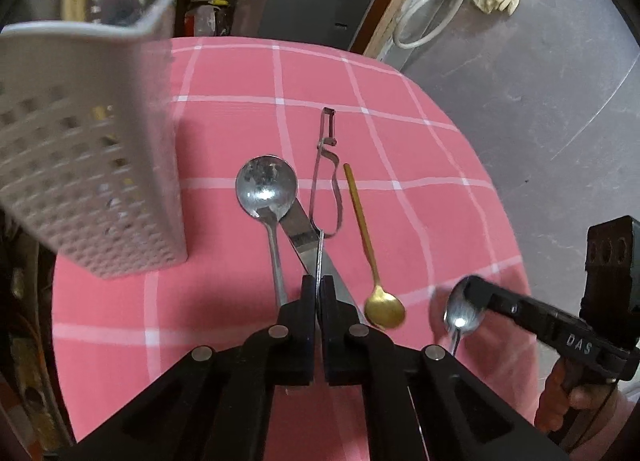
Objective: Organize utensils
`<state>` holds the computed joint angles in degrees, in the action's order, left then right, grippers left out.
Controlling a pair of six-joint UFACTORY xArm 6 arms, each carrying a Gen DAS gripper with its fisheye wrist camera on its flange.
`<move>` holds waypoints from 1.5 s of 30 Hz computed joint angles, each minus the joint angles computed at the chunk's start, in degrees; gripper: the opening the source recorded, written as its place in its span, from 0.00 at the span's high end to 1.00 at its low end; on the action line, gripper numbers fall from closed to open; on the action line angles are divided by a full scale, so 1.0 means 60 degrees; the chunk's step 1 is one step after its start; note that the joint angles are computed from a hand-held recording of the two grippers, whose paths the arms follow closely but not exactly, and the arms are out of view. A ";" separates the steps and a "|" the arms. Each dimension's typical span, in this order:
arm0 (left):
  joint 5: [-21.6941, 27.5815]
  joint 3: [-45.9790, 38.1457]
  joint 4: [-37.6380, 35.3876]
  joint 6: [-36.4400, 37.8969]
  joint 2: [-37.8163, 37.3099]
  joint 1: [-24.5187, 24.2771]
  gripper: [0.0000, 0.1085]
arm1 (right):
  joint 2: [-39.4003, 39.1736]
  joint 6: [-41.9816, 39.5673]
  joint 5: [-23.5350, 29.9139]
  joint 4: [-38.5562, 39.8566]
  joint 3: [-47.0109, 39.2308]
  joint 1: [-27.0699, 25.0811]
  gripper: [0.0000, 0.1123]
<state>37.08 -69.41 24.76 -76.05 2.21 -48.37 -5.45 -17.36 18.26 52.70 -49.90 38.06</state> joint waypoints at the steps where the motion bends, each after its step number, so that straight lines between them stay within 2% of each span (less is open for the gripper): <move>1: 0.0002 0.0051 0.0227 -0.0184 -0.0111 -0.0072 0.98 | -0.0128 0.0058 -0.0162 -0.0150 0.0039 0.0057 0.98; 5: 0.0522 -0.0078 0.1709 -0.1270 -0.0522 -0.0455 0.98 | -0.0591 0.1038 -0.0890 -0.1717 0.0133 0.0243 0.98; 8: 0.1451 -0.0344 0.3011 -0.1989 -0.0833 -0.0843 0.98 | -0.0835 0.2453 -0.1445 -0.3805 0.0043 0.0256 0.98; 15: 0.3067 -0.1203 0.5286 -0.2423 -0.1292 -0.1227 0.98 | -0.0962 0.4155 -0.2040 -0.6946 -0.0842 0.0159 0.98; 18: 0.3472 -0.1520 0.6025 -0.2399 -0.1479 -0.1172 0.98 | -0.0669 0.4906 -0.2453 -0.8219 -0.1531 0.0208 0.98; 25: 0.4268 -0.1853 0.7310 -0.2285 -0.1936 -0.0880 0.98 | 0.0888 0.5717 -0.3307 -1.0047 -0.3972 0.0462 0.98; 30: 0.4972 -0.1573 0.7940 -0.2149 -0.2263 -0.0697 0.98 | 0.2068 0.7132 -0.3167 -1.2150 -0.5671 0.0562 0.98; 31: 0.5063 -0.1434 0.8025 -0.2151 -0.2351 -0.0614 0.98 | 0.2307 0.7646 -0.2941 -1.2844 -0.6036 0.0560 0.98; 35: 0.5552 -0.0960 0.8457 -0.2128 -0.2516 -0.0543 0.98 | 0.2994 0.8268 -0.2397 -1.4182 -0.6863 0.0729 0.98; 39: 0.5795 -0.0698 0.8890 -0.2173 -0.2449 -0.0428 0.98 | 0.3499 0.8042 -0.1845 -1.4762 -0.7336 0.0971 0.98; 45: 0.6420 -0.0495 0.9818 -0.1862 -0.2100 -0.0720 0.97 | 0.3534 0.7592 -0.1826 -1.4955 -0.7069 0.1108 0.98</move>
<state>75.60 -72.38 83.67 -87.22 -10.39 -52.69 15.75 28.19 7.30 -37.04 -92.31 44.71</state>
